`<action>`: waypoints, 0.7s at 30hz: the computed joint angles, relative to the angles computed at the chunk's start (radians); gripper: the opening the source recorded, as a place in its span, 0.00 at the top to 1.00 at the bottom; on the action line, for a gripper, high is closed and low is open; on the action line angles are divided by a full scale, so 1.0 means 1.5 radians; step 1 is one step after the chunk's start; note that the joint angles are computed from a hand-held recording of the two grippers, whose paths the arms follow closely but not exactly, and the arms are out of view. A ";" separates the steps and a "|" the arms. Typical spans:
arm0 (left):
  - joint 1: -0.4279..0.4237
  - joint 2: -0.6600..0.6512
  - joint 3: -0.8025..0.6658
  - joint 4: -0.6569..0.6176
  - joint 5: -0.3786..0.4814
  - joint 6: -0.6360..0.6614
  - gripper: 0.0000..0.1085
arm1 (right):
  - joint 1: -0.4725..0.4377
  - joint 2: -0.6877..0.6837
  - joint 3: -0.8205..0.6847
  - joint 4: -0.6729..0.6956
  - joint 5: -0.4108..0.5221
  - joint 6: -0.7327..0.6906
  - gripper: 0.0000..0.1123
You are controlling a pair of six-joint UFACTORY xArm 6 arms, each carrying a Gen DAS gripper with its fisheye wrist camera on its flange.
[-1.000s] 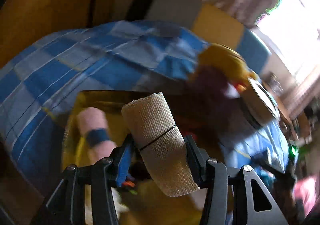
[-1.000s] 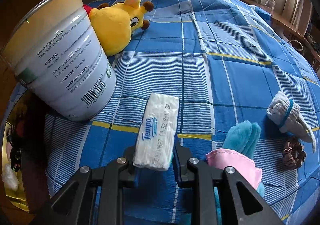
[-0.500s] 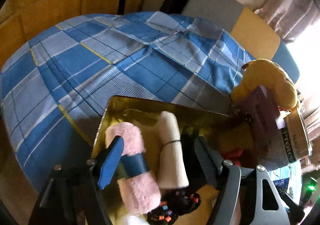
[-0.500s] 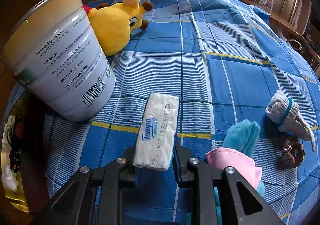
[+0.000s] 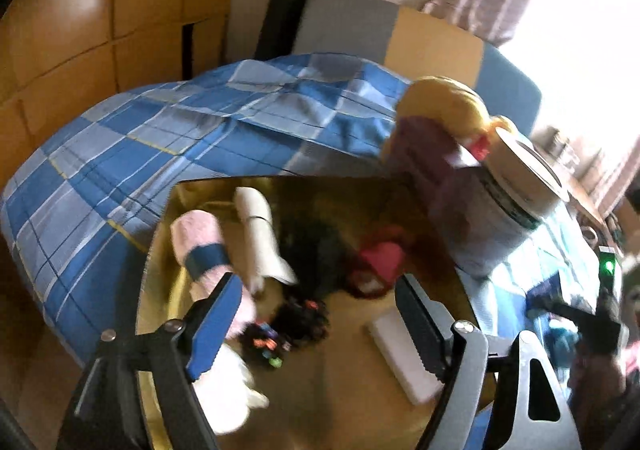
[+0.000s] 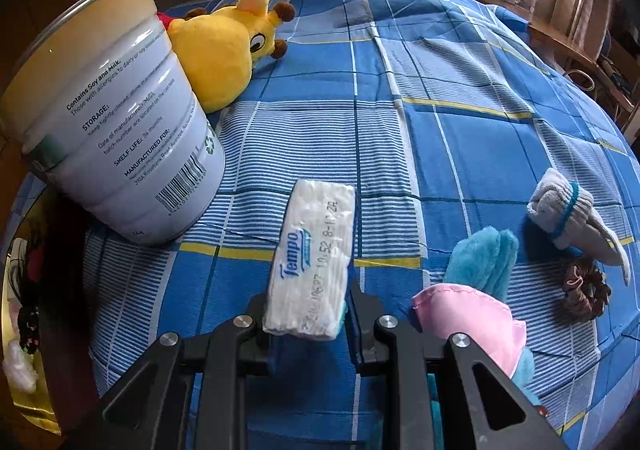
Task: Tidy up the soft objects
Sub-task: 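Carry the Tempo tissue pack into the gold tray and release it with the right gripper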
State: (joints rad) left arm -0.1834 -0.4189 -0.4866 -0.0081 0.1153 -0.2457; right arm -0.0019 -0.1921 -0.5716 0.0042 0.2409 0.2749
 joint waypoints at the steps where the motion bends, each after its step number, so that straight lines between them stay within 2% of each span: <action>1: -0.005 -0.005 0.003 0.010 0.003 -0.005 0.25 | -0.001 -0.002 0.002 -0.001 0.001 0.003 0.78; 6: -0.026 -0.020 0.018 0.044 0.006 -0.021 0.25 | 0.004 -0.046 0.031 0.037 0.000 -0.019 0.78; 12: -0.037 -0.028 0.029 0.047 0.012 -0.024 0.25 | 0.027 -0.105 0.058 0.126 0.002 -0.087 0.79; 21: -0.038 -0.032 0.038 0.049 0.017 -0.026 0.25 | 0.105 -0.186 0.073 0.289 0.018 -0.243 0.79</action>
State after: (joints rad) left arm -0.2399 -0.4668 -0.4295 0.0658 0.1407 -0.2850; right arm 0.1556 -0.4709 -0.4627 0.4378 0.2680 -0.0892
